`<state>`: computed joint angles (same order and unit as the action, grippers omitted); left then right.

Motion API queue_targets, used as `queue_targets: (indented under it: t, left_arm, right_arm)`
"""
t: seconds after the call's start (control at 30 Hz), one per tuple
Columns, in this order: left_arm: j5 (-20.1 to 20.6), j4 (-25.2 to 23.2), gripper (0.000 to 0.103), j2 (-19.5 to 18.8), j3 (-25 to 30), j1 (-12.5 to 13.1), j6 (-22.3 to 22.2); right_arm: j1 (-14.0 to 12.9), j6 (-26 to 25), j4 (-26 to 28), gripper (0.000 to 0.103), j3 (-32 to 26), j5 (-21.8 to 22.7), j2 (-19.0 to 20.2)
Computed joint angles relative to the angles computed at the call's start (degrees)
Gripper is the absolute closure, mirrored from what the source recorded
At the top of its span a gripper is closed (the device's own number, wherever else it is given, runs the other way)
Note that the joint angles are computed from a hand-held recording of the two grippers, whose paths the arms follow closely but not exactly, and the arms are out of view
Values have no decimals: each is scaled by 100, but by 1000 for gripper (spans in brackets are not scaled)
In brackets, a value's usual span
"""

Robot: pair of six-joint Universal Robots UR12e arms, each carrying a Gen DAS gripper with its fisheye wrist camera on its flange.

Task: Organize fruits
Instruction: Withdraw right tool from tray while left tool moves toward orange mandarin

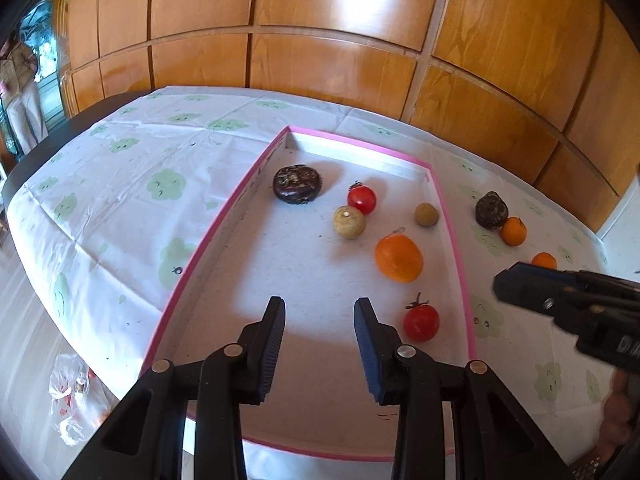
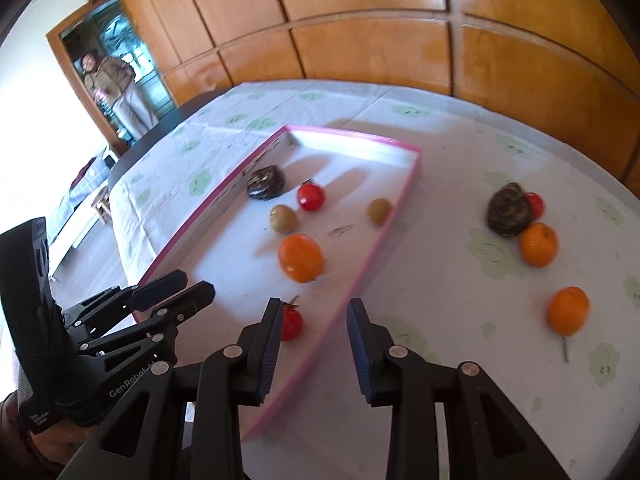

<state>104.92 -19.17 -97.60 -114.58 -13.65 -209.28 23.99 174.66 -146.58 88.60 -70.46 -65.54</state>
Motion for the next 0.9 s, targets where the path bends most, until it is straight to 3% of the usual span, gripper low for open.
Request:
queue_targets:
  t: [0.9]
  left_arm:
    - [-70, -61, 67, -191, 355, -292, 743]
  right_arm:
    - [-852, 395, -593, 70, 489, -1368, -511]
